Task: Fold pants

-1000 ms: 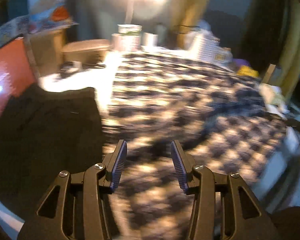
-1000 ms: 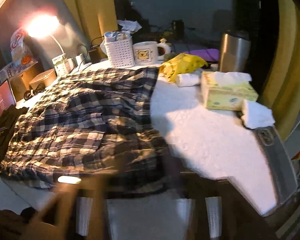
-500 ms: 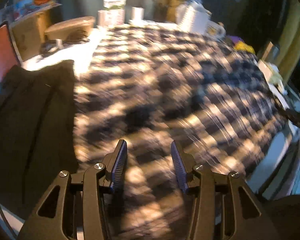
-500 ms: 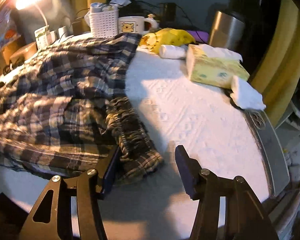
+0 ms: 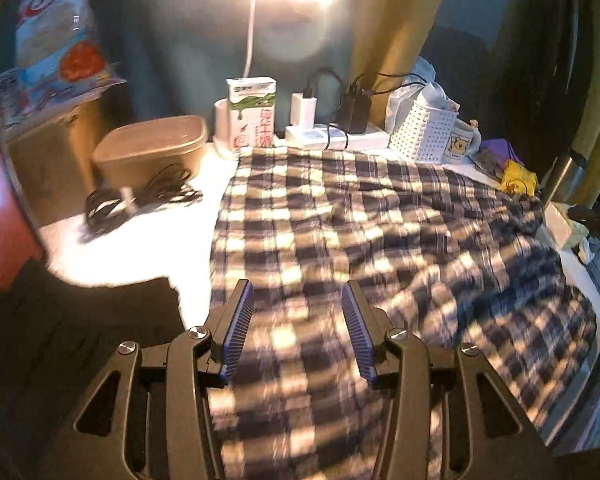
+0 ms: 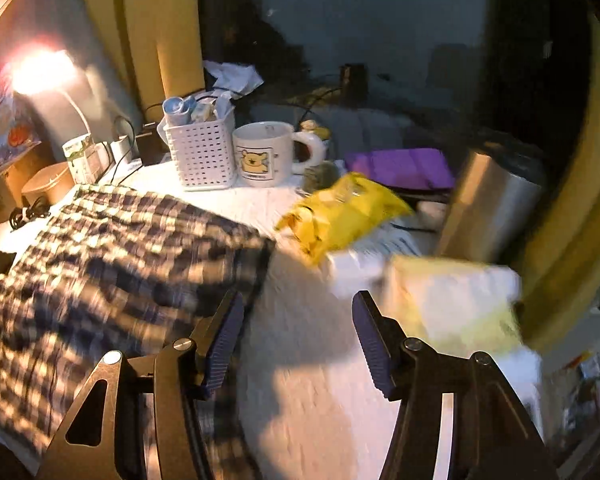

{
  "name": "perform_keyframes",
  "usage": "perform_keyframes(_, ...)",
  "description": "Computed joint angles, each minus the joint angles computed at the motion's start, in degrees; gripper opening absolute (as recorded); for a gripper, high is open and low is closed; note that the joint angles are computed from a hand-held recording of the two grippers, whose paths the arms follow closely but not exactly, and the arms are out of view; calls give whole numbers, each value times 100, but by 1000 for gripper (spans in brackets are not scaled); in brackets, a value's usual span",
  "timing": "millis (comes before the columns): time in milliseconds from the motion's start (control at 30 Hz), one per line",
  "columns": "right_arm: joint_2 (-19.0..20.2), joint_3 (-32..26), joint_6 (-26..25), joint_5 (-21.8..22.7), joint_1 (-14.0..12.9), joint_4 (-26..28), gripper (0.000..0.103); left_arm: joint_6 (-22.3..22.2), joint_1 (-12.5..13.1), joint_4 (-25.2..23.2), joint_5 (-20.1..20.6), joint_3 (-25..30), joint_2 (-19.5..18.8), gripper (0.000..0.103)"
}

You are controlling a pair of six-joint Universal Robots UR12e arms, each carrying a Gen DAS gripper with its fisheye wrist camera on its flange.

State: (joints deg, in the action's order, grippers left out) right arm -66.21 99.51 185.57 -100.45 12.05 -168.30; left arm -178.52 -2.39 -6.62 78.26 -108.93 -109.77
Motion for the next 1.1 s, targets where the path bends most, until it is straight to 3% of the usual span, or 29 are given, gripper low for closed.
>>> perform_keyframes(133, 363, -480, -268, 496, -134, 304, 58, 33, -47, -80, -120, 261, -191, 46)
perform_keyframes(300, 724, -985, -603, 1193, -266, 863, 39, 136, -73, -215, -123, 438, -347, 46)
perform_keyframes(400, 859, -1173, -878, 1505, -298, 1240, 39, 119, -68, -295, -82, 520, -426, 46)
perform_keyframes(500, 1008, -1350, -805, 1575, -312, 1595, 39, 73, -60, -328, -48, 589, -497, 46)
perform_keyframes(600, 1077, -1339, -772, 1748, -329, 1399, 40, 71, -52, -378, -24, 648, -551, 46)
perform_keyframes(633, 1088, -1355, -783, 1715, -314, 1403, 39, 74, -51, -402, -21, 671, -568, 46)
perform_keyframes(667, 1101, -1373, -859, 1580, -273, 1394, 29, 75, -52, -418, -12, 695, -587, 46)
perform_keyframes(733, 1133, -1418, -1034, 1189, -177, 1354, 25, 90, -51, -445, -5, 732, -615, 46)
perform_keyframes(800, 1218, -1493, -1258, 272, 13, 1040, 24, 108, -42, -452, -15, 760, -642, 46)
perform_keyframes(867, 1279, -1556, -1321, -291, 107, 703, 23, 121, -38, -474, 24, 812, -683, 46)
perform_keyframes(967, 1376, -1758, -1321, -674, 137, 499, 23, 198, -32, -499, 81, 915, -769, 46)
perform_keyframes(1100, 1536, -2050, -1366, -1070, 152, 650, 23, 191, -35, -566, 207, 1062, -900, 46)
